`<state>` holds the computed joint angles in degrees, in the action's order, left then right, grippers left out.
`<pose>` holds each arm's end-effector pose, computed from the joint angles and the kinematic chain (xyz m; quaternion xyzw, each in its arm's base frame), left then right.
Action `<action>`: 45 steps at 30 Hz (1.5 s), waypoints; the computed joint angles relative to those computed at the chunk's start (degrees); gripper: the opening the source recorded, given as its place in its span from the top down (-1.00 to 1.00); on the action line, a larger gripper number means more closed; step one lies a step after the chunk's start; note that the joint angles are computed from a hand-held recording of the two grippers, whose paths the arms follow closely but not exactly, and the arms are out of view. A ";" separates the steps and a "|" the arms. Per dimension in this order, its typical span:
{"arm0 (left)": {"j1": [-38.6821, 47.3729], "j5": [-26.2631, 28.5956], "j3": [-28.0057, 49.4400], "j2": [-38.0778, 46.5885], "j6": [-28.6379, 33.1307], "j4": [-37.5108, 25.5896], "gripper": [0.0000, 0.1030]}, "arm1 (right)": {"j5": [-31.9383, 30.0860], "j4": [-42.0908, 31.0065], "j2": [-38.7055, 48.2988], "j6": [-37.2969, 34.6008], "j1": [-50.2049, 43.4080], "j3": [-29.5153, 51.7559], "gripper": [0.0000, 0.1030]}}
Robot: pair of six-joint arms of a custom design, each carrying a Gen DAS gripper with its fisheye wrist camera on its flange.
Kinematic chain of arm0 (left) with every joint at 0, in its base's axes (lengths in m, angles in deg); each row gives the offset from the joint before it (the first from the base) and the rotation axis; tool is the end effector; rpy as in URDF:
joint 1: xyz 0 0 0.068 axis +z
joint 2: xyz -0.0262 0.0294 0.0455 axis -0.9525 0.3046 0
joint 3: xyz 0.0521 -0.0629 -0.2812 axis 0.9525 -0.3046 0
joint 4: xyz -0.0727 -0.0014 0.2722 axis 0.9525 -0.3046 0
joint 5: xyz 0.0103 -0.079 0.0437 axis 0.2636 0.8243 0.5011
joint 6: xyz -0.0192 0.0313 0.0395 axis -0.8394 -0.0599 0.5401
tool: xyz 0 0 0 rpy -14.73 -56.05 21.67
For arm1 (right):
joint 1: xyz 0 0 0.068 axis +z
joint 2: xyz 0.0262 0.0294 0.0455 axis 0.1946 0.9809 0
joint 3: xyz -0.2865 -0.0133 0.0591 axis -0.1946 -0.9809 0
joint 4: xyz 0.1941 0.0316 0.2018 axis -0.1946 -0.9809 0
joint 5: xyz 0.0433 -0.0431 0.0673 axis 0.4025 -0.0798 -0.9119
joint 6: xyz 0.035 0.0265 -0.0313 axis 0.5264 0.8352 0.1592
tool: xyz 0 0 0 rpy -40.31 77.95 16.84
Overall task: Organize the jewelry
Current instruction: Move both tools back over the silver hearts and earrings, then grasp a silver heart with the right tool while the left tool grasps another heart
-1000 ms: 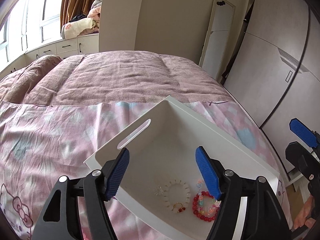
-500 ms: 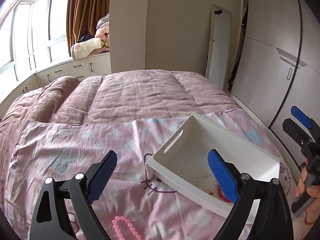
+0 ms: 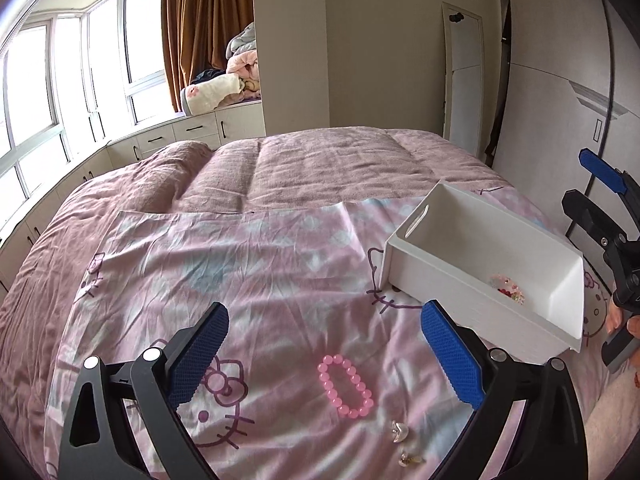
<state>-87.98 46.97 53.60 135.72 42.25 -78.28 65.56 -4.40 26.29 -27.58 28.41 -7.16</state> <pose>0.1981 -0.0528 0.3353 0.0962 0.9019 -0.0283 0.4202 0.1601 0.0507 0.3308 -0.2125 0.7567 0.0341 0.6173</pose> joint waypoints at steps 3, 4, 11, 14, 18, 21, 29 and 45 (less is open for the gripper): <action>3.16 2.38 -5.19 -5.25 2.95 -0.69 -0.90 | 0.25 -1.20 1.16 1.44 5.54 -0.78 -0.91; 4.33 3.46 -7.02 -7.28 4.03 -1.28 -0.90 | -0.72 -1.73 1.84 2.43 6.73 -1.16 -0.91; 6.81 8.93 -19.12 -18.73 10.34 -6.70 -0.90 | -5.09 -4.84 6.53 1.40 14.99 -7.79 -0.90; 6.42 11.00 -22.50 -21.59 11.31 -8.77 -0.90 | -0.51 -5.66 11.58 -2.36 19.54 -8.62 -0.71; 3.28 11.80 -25.97 -23.54 9.96 -8.65 -0.90 | -2.81 -4.82 17.39 -3.54 18.40 -9.08 -0.41; -3.35 7.64 -27.63 -23.69 9.07 -7.75 -0.90 | -3.84 -4.90 19.90 -3.87 18.14 -8.91 -0.35; -12.94 3.70 -29.20 -20.80 6.53 -5.44 -0.90 | -4.18 -5.90 21.91 -4.81 18.31 -8.29 -0.36; -13.04 10.56 -32.76 -12.77 5.35 2.23 -0.36 | -7.34 -5.92 29.03 -5.06 17.91 -6.94 0.23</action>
<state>-101.02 57.53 20.84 122.95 47.60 -76.05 58.22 -10.33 55.32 -32.64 46.32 -14.10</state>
